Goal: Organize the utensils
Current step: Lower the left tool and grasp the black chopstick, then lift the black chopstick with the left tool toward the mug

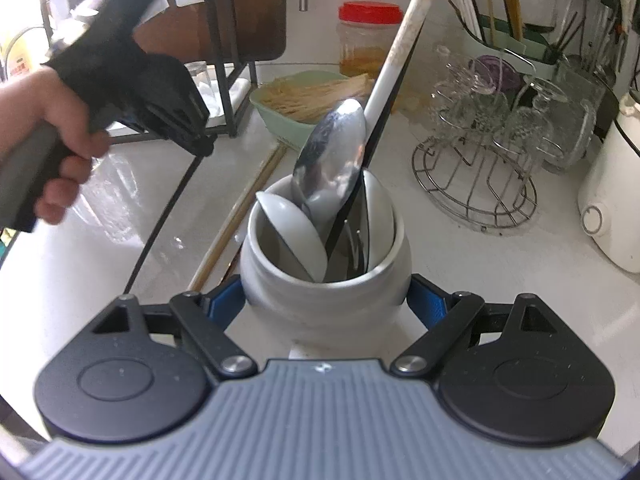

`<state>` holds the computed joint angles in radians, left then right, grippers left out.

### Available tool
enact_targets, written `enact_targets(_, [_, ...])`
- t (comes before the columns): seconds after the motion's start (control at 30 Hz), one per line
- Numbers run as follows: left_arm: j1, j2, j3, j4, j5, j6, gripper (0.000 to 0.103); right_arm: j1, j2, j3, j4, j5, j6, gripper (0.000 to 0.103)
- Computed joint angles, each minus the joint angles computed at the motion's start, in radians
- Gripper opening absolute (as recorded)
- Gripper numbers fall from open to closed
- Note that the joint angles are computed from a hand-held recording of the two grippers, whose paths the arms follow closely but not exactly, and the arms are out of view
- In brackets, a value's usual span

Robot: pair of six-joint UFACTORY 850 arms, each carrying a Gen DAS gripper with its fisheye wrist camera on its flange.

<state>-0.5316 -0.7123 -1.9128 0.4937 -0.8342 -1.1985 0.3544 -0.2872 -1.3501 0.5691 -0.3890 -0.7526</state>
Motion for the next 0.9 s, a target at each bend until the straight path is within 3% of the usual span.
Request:
enact_targets(0.33, [-0.082,0.133,0.096,0.129,0.001,-0.186,0.006,-0.005,-0.029,-0.028,0.094,-0.007,-0.134,0.089])
enact_targets(0.9, [-0.209,0.159,-0.026,0.132,-0.093,-0.149,0.006,-0.013,-0.036,-0.029,0.151,-0.020,-0.266,0.089])
